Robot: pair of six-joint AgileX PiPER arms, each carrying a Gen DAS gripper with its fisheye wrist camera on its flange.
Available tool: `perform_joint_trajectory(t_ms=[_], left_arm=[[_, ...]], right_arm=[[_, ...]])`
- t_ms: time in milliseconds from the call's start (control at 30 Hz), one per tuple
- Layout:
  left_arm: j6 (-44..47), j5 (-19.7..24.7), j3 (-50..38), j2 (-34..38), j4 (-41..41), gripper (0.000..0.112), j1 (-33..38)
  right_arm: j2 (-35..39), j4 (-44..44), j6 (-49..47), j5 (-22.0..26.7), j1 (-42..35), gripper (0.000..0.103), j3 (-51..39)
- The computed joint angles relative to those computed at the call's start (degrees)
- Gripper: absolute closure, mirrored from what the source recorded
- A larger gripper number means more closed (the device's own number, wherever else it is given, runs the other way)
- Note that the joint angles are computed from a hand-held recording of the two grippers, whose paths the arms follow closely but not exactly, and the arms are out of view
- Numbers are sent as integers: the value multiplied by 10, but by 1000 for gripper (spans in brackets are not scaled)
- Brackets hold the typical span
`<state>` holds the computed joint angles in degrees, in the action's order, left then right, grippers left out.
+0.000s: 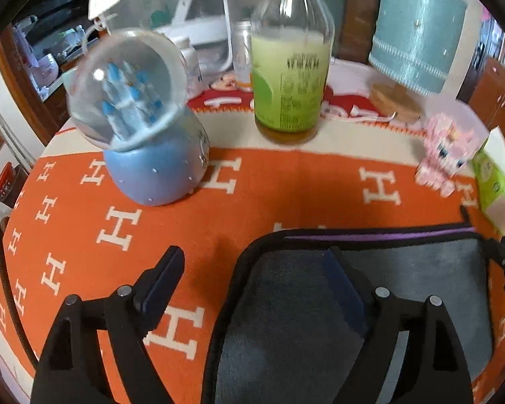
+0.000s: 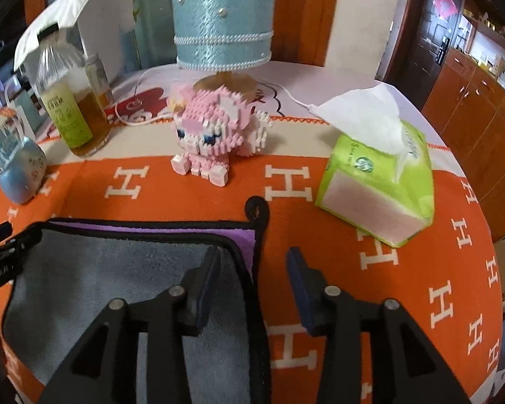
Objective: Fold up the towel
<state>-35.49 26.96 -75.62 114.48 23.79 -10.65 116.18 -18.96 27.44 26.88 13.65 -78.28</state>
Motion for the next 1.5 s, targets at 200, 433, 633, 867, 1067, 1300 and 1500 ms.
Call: perform_joint_trajectory(t_ms=[200,433,633,867,1067,1300,1500], left_arm=[[49,15,37,-67,-53,26,-9],[-9,58,89,-174,-5,25,-63],[12,87,135,-284,-49,21,-95],[-7,133,179,-393,-46,11,-160],[-102,190,210,-465,18,10,-251],[-218,297,223,-522,101,10,-378],[-296,374,233,-566,141,10,-481]], right_arm=[[-61,16,-18,11,2,61,38],[-146,67,-50,29,11,61,83],[-244,44,-13,61,45,56,136],[-350,18,29,108,72,42,188],[-439,-11,68,152,97,38,234],[-532,2,75,203,117,37,277],[-603,4,92,250,142,37,302]])
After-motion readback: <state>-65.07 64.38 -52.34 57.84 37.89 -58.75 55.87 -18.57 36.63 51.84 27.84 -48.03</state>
